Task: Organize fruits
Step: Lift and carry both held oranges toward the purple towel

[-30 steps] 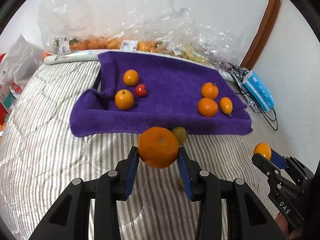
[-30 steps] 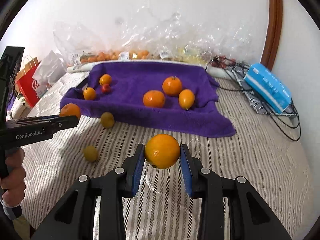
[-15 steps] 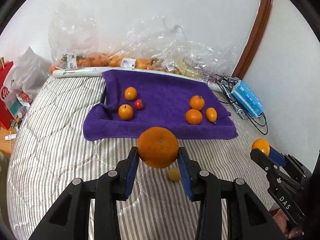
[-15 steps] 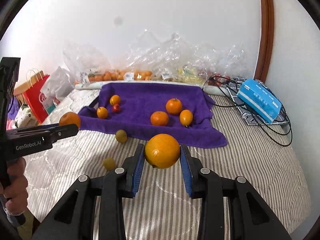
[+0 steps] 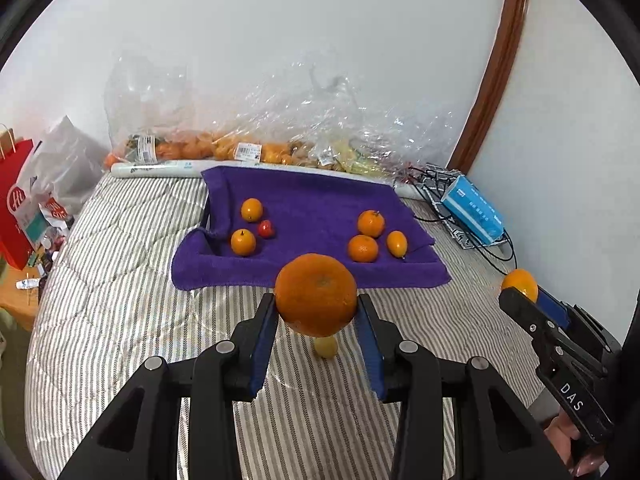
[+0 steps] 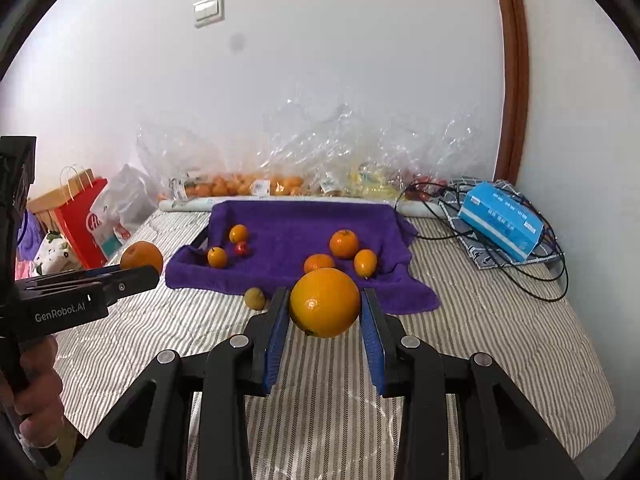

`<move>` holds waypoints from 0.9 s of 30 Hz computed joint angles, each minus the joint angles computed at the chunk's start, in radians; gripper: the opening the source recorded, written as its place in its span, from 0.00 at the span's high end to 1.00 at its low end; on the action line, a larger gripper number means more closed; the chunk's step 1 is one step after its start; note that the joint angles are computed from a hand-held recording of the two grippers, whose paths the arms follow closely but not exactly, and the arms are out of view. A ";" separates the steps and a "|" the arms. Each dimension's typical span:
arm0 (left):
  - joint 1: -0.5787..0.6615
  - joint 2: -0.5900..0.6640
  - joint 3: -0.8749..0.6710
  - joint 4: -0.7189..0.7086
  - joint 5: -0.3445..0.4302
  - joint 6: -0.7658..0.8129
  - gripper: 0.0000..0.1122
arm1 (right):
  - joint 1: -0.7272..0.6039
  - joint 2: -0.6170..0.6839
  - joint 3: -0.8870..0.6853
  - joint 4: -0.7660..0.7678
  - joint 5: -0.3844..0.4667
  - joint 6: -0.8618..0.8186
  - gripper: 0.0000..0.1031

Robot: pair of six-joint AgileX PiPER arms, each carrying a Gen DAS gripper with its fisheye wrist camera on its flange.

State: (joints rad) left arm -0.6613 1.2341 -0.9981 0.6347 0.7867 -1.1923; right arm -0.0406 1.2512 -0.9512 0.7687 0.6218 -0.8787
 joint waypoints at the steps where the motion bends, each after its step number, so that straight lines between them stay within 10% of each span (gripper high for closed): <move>1: -0.009 -0.003 -0.003 0.007 0.009 -0.006 0.67 | -0.007 -0.008 0.001 0.008 0.008 -0.005 0.66; 27: -0.068 -0.028 -0.040 0.059 0.087 -0.050 0.67 | -0.062 -0.059 0.003 0.059 0.052 -0.045 0.66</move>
